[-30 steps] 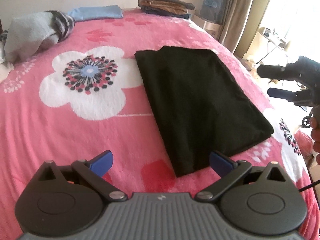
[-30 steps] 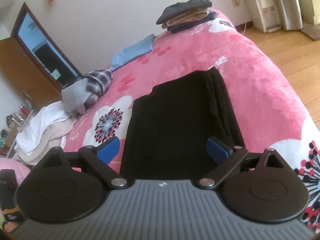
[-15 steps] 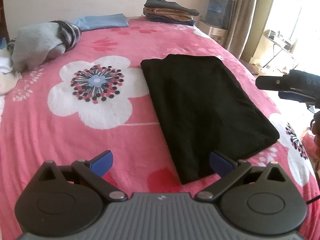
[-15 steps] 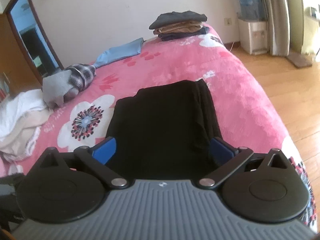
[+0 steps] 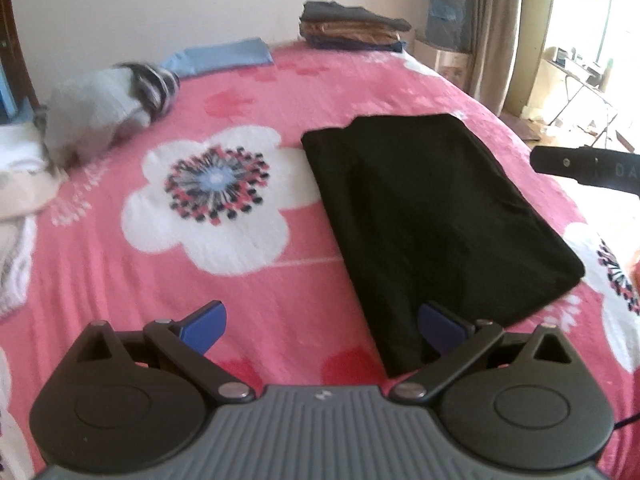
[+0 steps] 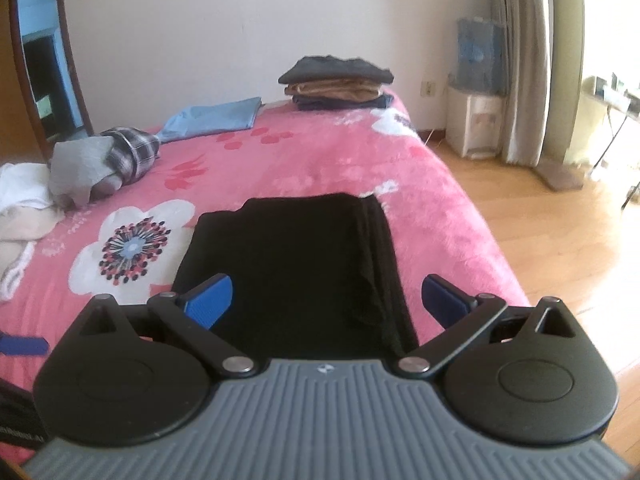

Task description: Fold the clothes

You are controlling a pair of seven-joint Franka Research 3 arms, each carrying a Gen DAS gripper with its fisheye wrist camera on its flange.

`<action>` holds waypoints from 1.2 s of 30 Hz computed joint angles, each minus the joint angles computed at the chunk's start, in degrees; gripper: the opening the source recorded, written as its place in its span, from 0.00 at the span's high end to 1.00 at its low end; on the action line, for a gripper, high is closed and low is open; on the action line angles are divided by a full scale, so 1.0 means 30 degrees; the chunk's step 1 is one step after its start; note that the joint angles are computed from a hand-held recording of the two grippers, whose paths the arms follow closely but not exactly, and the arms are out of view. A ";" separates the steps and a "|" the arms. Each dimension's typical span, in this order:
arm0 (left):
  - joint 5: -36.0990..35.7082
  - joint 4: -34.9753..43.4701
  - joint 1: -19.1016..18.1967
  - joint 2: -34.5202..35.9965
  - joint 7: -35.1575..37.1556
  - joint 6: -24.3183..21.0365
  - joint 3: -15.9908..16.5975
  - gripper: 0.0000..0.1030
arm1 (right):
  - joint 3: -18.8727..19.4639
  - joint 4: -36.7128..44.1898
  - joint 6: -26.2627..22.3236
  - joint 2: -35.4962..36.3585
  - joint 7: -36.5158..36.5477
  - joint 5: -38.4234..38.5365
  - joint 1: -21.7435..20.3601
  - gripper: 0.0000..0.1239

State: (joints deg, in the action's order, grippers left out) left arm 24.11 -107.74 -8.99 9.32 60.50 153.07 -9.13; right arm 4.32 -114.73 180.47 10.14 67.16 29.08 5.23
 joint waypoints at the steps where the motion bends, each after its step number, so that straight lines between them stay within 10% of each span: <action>1: 0.0237 0.0034 -0.0049 0.0009 -0.0148 0.0021 0.0060 0.00 | 0.0059 -0.0059 0.0167 -0.0019 -0.0146 0.0000 -0.0026 0.18; 13: -0.0059 0.1424 -0.0211 0.0593 -0.0451 -0.2886 0.0070 0.01 | 0.2010 -0.0508 0.2277 -0.0078 -0.1958 0.0635 -0.1465 0.18; 23: -0.0176 0.0953 -0.0041 0.0303 -0.1125 -0.1666 0.0060 0.00 | 0.1904 -0.0491 0.1472 -0.0353 -0.1430 -0.0106 -0.1543 0.18; 36: -0.0364 0.0978 -0.0001 0.0253 -0.1385 -0.1677 0.0027 0.00 | 0.2699 0.0317 0.0238 -0.0423 -0.6748 0.5796 -0.1971 0.18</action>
